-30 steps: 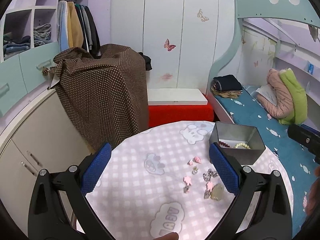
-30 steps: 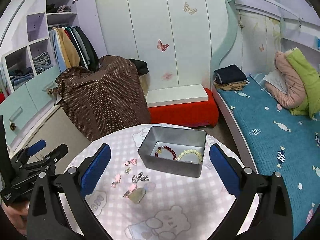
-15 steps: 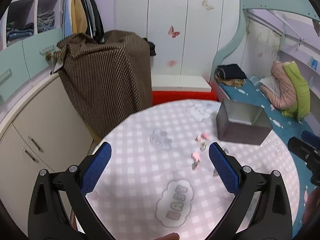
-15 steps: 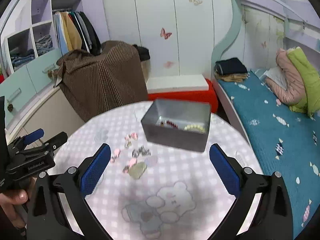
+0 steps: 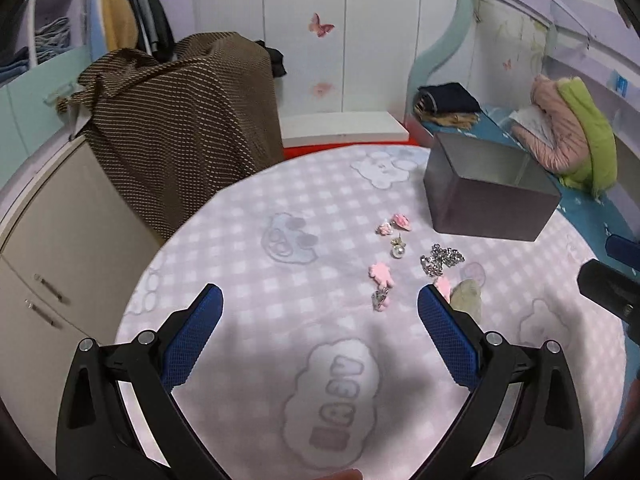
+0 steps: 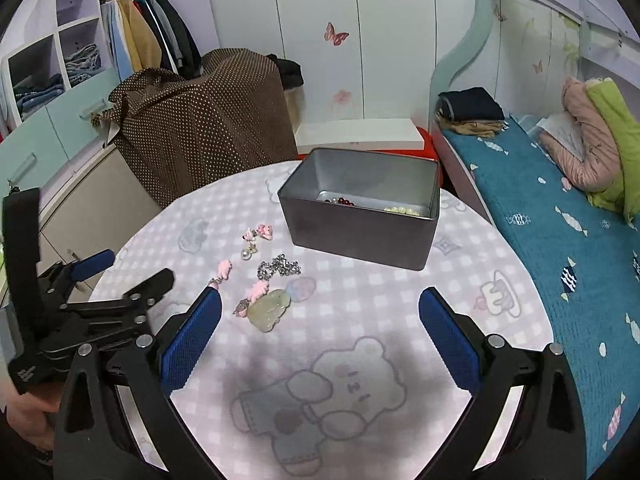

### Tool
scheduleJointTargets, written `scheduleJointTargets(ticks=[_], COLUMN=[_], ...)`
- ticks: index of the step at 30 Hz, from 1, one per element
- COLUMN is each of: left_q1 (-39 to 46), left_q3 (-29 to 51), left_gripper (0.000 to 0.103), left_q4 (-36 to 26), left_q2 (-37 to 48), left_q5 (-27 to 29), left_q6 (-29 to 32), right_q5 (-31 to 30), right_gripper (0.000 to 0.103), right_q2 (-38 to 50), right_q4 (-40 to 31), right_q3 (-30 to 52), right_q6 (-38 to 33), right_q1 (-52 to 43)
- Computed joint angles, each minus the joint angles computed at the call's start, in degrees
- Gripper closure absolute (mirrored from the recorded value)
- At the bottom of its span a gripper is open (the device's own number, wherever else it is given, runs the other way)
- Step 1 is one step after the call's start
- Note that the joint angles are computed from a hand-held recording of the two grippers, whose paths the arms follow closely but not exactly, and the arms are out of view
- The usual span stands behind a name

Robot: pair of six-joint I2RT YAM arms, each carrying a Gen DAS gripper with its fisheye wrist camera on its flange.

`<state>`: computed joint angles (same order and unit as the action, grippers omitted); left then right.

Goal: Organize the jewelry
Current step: 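Move both open tools back over the remaining charms, then grasp a pink charm with the left tool while the right tool grasps the silver chain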

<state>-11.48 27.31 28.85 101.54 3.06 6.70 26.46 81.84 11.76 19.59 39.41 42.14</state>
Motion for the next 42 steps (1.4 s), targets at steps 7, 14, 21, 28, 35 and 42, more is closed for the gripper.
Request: scheduleJointTargets(ticks=[7,14,21,28,35,42], left_q1=[-2.2,-2.7,-0.8,2.4,5.5,7.5], left_q3=[9.7,16.1,15.1,10.3,5.8,3.4], left_gripper=[0.006,0.034,0.091,0.091,0.091,0.091], left_q4=[-2.5,-6.4,-6.7,-5.0,-4.0,-3.7], left_q2=[11.5,18.0,16.9,13.4,9.2,7.3], left_q5=[-0.6,1.1,5.9,9.1,10.6,11.9], left_q6=[-0.1,-1.0,-0.2,0.1,1.5,2.2], right_q5=[-2.0,-4.1,-6.5,-9.4,-11.1,-12.2], right_gripper=[0.008,0.008,0.008,0.008,0.012,0.037], right_q2=[1.4,4.0,9.4,17.5,21.7,25.4], right_q4=[1.6,3.4,6.7,8.7,9.8,9.4], right_q3=[-0.4,0.0,1.4,5.2,8.9,13.5], right_q6=[-0.7,-1.6,-3.2,-5.2,-7.4,-9.0], right_q1=[-2.6,-4.7,-6.3,-5.8,-5.6,-8.5])
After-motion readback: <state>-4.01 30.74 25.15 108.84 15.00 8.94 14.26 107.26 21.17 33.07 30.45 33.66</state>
